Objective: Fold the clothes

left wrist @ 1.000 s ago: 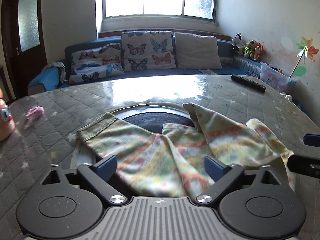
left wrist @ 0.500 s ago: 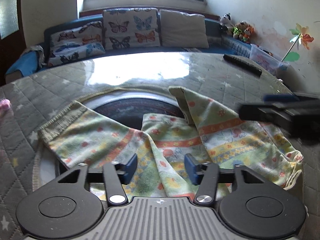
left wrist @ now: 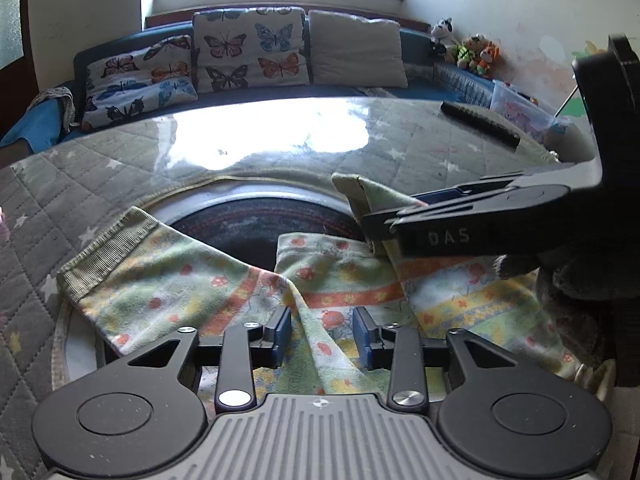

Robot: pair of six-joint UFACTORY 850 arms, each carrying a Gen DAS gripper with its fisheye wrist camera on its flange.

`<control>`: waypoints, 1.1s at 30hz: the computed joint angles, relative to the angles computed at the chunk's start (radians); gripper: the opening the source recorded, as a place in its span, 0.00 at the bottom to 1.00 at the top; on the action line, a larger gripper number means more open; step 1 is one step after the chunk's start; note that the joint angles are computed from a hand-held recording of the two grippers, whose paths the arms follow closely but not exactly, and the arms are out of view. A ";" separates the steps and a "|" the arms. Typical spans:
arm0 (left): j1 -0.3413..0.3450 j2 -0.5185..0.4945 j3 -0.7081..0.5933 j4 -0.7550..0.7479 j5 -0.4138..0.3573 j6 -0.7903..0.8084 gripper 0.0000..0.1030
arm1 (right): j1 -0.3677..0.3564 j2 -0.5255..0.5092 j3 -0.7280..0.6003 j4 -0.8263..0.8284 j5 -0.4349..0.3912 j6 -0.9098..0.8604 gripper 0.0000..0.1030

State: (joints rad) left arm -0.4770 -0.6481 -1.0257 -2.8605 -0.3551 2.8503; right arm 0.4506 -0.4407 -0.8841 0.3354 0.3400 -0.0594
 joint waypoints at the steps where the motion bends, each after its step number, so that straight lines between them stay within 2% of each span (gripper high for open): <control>1: 0.000 -0.003 -0.003 0.009 0.005 -0.009 0.20 | -0.004 0.003 0.006 -0.017 0.000 0.025 0.26; 3: 0.003 -0.002 0.003 0.007 0.005 -0.011 0.12 | -0.011 0.019 0.027 -0.044 0.012 0.067 0.12; 5: 0.006 0.007 0.018 0.000 -0.005 -0.011 0.06 | -0.010 0.046 0.057 -0.020 0.042 0.051 0.07; 13: 0.021 0.108 0.150 -0.092 -0.115 0.042 0.02 | 0.005 0.241 0.245 0.097 0.205 0.029 0.05; 21: 0.045 0.247 0.332 -0.167 -0.222 0.089 0.01 | 0.067 0.578 0.518 0.396 0.332 -0.149 0.05; 29: 0.085 0.387 0.519 -0.185 -0.262 0.093 0.01 | 0.255 0.906 0.744 0.909 0.471 -0.388 0.05; 33: 0.095 0.449 0.596 -0.197 -0.243 0.118 0.01 | 0.418 1.044 0.842 1.224 0.591 -0.470 0.05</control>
